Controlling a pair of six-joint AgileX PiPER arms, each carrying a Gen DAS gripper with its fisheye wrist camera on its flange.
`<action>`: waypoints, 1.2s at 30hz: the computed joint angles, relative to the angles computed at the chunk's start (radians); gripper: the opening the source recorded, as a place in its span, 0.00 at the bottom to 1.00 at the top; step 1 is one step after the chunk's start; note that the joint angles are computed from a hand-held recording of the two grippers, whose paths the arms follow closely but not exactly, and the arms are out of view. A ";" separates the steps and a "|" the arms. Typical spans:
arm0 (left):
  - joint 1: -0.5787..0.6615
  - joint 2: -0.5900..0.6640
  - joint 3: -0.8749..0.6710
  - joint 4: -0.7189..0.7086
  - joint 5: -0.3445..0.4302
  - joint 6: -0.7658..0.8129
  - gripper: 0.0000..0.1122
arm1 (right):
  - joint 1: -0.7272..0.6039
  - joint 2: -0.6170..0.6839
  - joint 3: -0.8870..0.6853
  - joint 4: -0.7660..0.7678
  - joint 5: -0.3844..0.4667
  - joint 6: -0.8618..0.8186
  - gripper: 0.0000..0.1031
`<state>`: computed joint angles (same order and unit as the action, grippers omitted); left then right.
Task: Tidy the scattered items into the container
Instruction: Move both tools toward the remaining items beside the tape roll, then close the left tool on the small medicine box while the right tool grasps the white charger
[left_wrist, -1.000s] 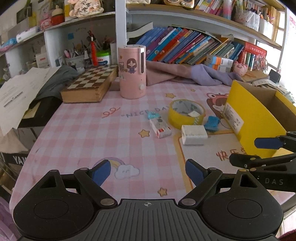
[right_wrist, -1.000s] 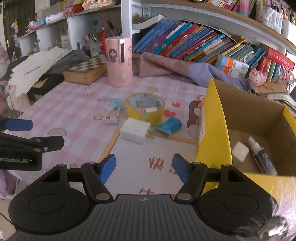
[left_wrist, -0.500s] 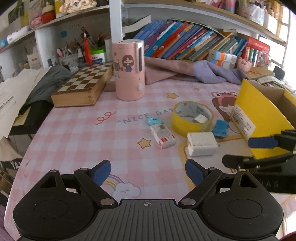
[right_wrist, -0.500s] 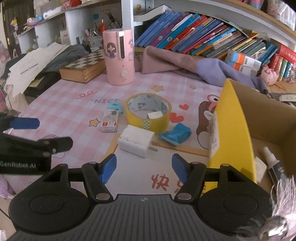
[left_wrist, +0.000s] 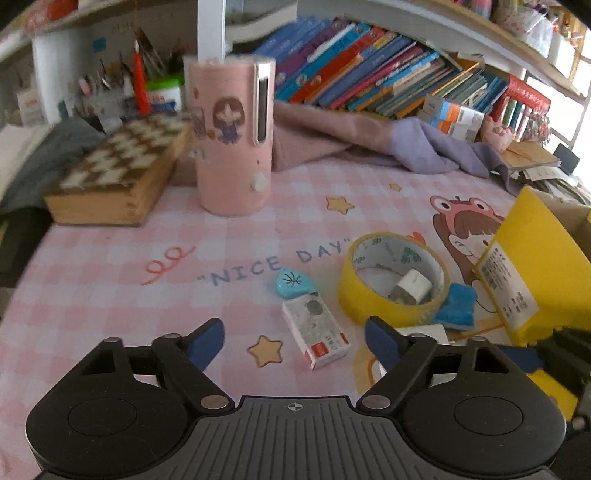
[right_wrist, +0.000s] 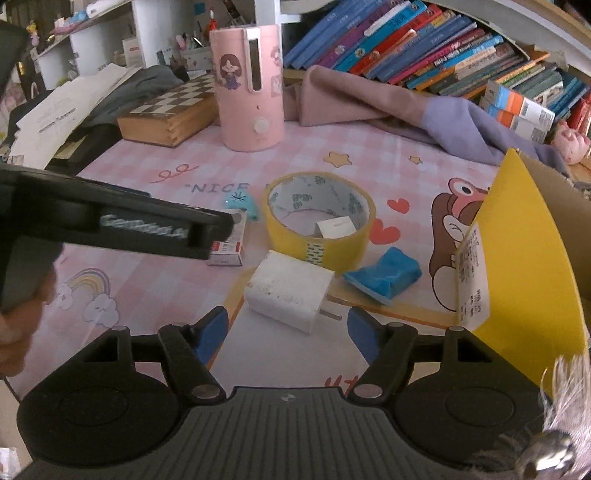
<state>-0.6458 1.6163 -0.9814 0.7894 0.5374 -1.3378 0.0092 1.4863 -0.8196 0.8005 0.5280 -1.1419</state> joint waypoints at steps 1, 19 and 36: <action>0.015 0.015 -0.009 -0.026 -0.018 0.026 0.65 | 0.004 0.012 -0.007 -0.007 -0.005 0.015 0.68; 0.094 0.085 -0.039 -0.160 -0.102 0.207 0.26 | 0.068 0.108 -0.049 -0.040 -0.090 0.134 0.67; 0.001 -0.085 0.070 -0.003 -0.057 -0.015 0.26 | -0.001 0.005 -0.017 0.015 0.011 0.006 0.67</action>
